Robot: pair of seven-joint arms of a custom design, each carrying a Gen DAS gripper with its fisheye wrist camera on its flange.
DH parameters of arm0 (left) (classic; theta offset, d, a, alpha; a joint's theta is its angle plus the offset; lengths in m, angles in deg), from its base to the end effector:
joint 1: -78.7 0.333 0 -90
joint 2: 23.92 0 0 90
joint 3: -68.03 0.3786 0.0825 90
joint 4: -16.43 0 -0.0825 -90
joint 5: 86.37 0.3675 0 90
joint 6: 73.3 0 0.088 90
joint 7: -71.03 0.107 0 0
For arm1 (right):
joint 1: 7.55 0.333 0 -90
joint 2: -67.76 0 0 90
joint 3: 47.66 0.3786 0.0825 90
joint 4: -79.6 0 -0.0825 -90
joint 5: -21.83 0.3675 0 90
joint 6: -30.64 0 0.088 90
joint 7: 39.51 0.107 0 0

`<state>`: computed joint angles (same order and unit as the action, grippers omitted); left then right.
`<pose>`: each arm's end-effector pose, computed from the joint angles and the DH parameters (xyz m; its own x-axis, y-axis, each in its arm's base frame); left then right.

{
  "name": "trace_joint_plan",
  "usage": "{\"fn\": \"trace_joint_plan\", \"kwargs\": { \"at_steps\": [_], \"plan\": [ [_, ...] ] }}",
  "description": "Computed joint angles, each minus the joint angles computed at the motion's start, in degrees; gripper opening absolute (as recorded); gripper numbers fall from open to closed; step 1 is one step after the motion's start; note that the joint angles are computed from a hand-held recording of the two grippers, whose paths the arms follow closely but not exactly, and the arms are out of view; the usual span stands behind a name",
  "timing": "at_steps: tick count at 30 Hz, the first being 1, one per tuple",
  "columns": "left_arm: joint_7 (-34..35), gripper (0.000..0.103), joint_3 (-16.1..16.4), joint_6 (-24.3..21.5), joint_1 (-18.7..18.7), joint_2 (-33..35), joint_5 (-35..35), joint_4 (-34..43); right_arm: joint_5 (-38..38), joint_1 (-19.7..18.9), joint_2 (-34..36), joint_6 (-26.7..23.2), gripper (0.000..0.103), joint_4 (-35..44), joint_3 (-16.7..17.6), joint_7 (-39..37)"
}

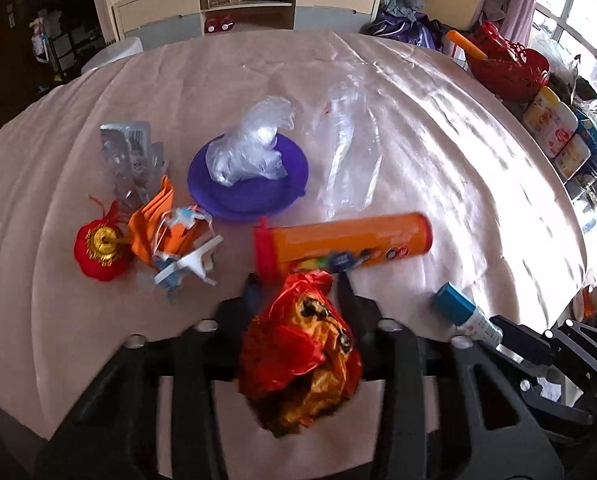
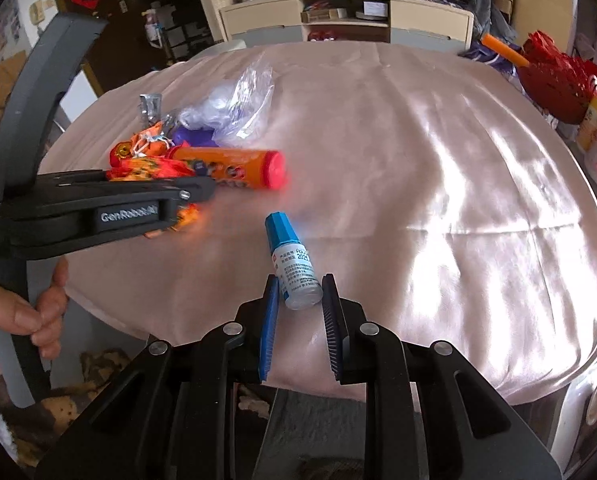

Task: Collect trash
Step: 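Close the left tool on the red wrapper while the right tool grips the blue-capped bottle, then carry both items over the black bin and open both tools to drop them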

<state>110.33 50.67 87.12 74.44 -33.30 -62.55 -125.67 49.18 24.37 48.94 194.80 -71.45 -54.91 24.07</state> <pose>0.4297 -0.1960 0.4700 0.1173 -0.9899 0.0801 -0.8524 -0.1417 -0.5034 0.3857 0.1455 0.4810 0.4802 -0.8651 -0.1452 -0.7654 -0.3323 -0.5512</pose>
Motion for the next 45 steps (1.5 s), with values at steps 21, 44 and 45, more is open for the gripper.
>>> {"fn": "trace_joint_plan", "kwargs": {
  "at_steps": [21, 44, 45],
  "plan": [
    [3.21, 0.029, -5.18, -11.78, -2.94, -25.22, -13.11, -13.62, -3.82, 4.43, -11.79, -1.38, 0.021, -6.59, 0.25, 10.38],
    [6.55, 0.029, -6.38, -2.18, -17.16, -25.98, -32.59, -27.60, -6.17, 10.67, -15.38, -4.39, 0.020, -15.13, 1.26, 22.86],
    [6.85, 0.029, -6.09, -1.50, -17.66, -24.82, -33.19, -27.71, -6.18, 10.82, -15.08, -4.48, 0.020, -14.95, 1.00, 22.86]
  ]
}}
